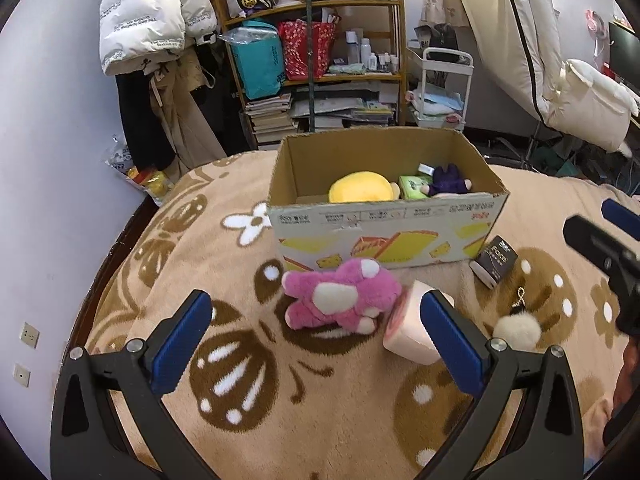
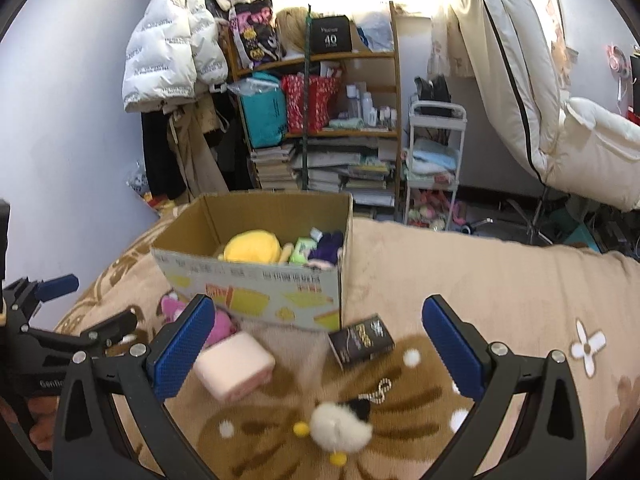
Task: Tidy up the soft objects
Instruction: 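Move both tools back down toward the remaining items on the rug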
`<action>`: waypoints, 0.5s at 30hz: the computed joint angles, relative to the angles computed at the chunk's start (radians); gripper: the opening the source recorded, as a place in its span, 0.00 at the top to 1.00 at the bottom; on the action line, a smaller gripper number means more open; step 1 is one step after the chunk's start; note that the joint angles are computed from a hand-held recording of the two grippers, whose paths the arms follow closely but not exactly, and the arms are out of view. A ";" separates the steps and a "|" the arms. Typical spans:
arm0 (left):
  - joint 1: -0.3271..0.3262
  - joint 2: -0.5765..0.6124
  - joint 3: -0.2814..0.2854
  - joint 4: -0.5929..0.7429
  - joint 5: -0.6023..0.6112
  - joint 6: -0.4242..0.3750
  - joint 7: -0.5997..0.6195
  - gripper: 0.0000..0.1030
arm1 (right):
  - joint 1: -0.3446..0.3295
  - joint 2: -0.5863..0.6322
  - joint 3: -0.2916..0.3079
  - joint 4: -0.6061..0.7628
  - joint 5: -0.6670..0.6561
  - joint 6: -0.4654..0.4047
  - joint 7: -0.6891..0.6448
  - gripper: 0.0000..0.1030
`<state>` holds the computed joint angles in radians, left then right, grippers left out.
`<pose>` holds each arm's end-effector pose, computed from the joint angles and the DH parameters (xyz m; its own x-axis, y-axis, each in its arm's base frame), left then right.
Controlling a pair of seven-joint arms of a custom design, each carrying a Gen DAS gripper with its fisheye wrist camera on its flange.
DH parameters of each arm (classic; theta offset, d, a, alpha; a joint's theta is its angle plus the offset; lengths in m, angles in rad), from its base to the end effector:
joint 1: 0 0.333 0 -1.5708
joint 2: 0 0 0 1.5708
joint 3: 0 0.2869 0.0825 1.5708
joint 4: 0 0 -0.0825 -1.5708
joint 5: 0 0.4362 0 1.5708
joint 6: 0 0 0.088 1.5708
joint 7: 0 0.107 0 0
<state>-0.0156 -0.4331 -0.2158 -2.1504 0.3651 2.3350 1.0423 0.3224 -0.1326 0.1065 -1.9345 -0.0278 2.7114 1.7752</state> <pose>0.5185 -0.1307 0.6055 0.1598 -0.9795 -0.1225 -0.7558 -0.0416 -0.6534 0.5675 0.2643 0.6119 0.3013 -0.9460 -0.1197 -0.6182 -0.0982 -0.7799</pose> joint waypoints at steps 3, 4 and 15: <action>-0.003 0.004 0.003 0.003 -0.007 -0.004 0.008 0.01 | -0.002 -0.015 -0.001 -0.020 -0.003 -0.017 0.009 0.00; -0.006 0.004 0.005 0.002 -0.013 -0.004 0.011 0.01 | -0.005 -0.021 0.001 -0.027 -0.010 -0.022 0.020 0.00; -0.021 0.019 0.002 -0.004 -0.027 -0.008 0.050 0.01 | -0.010 -0.039 -0.003 -0.050 -0.005 -0.084 0.051 0.00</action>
<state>-0.0366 -0.4136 -0.2143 -2.1541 0.3384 2.3267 1.0922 0.3120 -0.1718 0.1037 -1.9845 -0.0324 2.6277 1.8259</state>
